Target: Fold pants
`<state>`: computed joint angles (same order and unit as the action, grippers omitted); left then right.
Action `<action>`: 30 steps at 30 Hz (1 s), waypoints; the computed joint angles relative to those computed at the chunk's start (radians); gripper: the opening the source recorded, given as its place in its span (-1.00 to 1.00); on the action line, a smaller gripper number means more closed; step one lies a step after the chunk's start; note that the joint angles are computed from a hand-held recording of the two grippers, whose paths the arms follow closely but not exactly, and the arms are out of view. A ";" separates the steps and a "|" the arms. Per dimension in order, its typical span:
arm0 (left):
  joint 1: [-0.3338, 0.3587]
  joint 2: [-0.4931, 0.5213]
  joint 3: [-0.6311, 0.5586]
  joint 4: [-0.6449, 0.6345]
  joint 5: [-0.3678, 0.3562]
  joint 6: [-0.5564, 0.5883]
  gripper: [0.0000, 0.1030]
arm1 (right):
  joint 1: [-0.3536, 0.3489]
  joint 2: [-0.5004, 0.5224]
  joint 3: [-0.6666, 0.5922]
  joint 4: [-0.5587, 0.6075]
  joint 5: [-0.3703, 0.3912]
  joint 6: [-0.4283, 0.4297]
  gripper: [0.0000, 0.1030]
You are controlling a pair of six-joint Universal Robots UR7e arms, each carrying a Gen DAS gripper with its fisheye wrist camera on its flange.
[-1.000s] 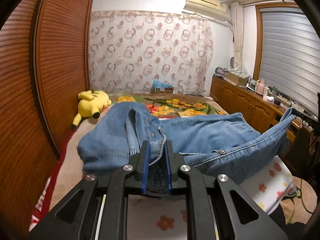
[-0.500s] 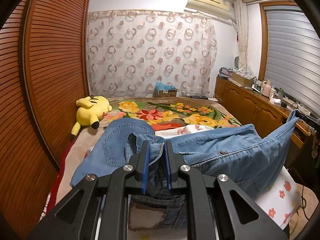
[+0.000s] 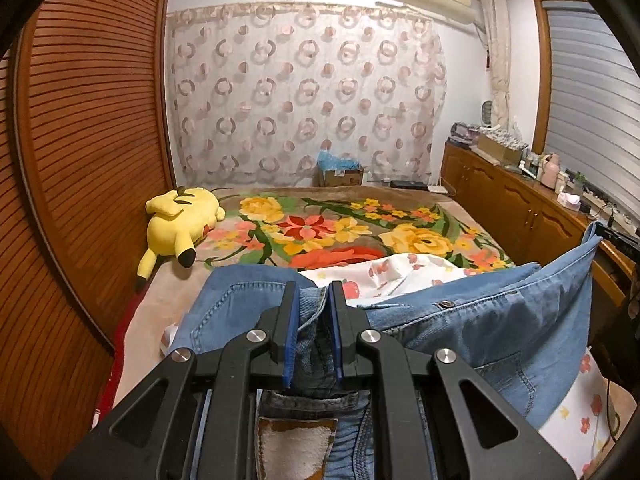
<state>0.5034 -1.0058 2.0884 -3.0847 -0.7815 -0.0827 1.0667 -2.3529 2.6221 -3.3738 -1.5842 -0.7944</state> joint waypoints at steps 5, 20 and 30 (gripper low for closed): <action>0.041 0.063 -0.061 0.017 0.005 0.016 -0.86 | 0.073 0.133 -0.041 -0.069 -0.102 -0.020 -0.87; 0.109 0.109 -0.105 0.093 -0.010 -0.002 -0.57 | 0.187 0.299 -0.164 0.009 -0.320 -0.002 -0.87; 0.119 0.093 -0.092 0.086 -0.096 0.004 -0.11 | 0.188 0.290 -0.193 0.067 -0.322 0.012 -0.87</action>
